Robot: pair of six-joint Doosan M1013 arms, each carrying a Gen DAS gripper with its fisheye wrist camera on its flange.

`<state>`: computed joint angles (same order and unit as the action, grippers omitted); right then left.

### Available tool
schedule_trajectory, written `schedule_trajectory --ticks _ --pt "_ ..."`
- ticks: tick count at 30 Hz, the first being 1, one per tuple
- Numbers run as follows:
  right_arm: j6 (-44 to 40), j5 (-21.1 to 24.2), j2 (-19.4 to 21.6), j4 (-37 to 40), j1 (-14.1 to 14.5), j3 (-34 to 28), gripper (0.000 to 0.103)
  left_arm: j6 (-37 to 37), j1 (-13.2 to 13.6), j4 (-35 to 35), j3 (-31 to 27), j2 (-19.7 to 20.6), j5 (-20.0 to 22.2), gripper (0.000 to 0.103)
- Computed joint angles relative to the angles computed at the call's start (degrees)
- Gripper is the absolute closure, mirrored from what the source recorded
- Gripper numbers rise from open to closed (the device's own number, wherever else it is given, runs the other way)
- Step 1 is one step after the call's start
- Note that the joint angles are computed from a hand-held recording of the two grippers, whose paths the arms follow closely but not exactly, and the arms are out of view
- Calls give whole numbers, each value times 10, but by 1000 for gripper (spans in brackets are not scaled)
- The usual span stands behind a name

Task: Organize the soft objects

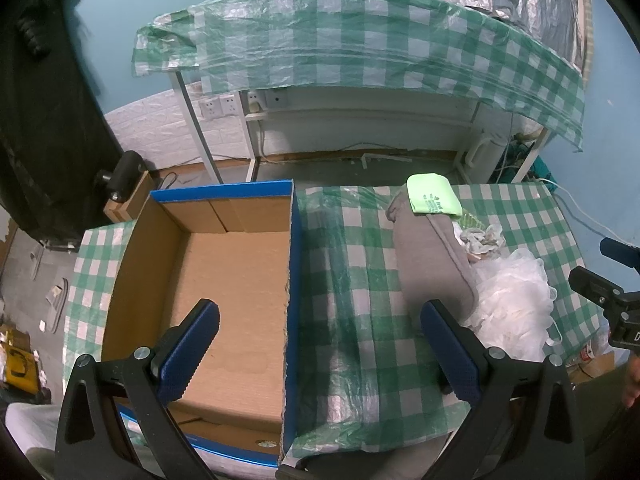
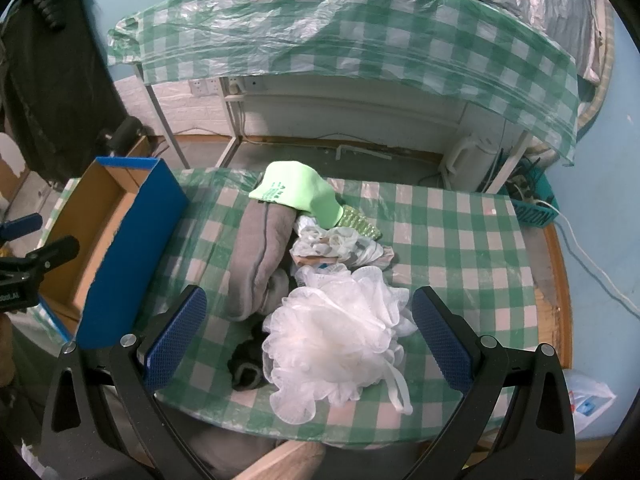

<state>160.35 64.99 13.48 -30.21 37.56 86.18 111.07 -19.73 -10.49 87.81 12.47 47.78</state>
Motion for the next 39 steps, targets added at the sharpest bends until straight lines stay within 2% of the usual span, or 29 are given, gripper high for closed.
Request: schedule_trajectory --ticks 13,39 --pt "4 -2 0 0 1 2 2 12 3 -20 2 0 0 2" --pt "7 -9 -4 9 -2 13 2 9 4 -14 -6 6 16 2"
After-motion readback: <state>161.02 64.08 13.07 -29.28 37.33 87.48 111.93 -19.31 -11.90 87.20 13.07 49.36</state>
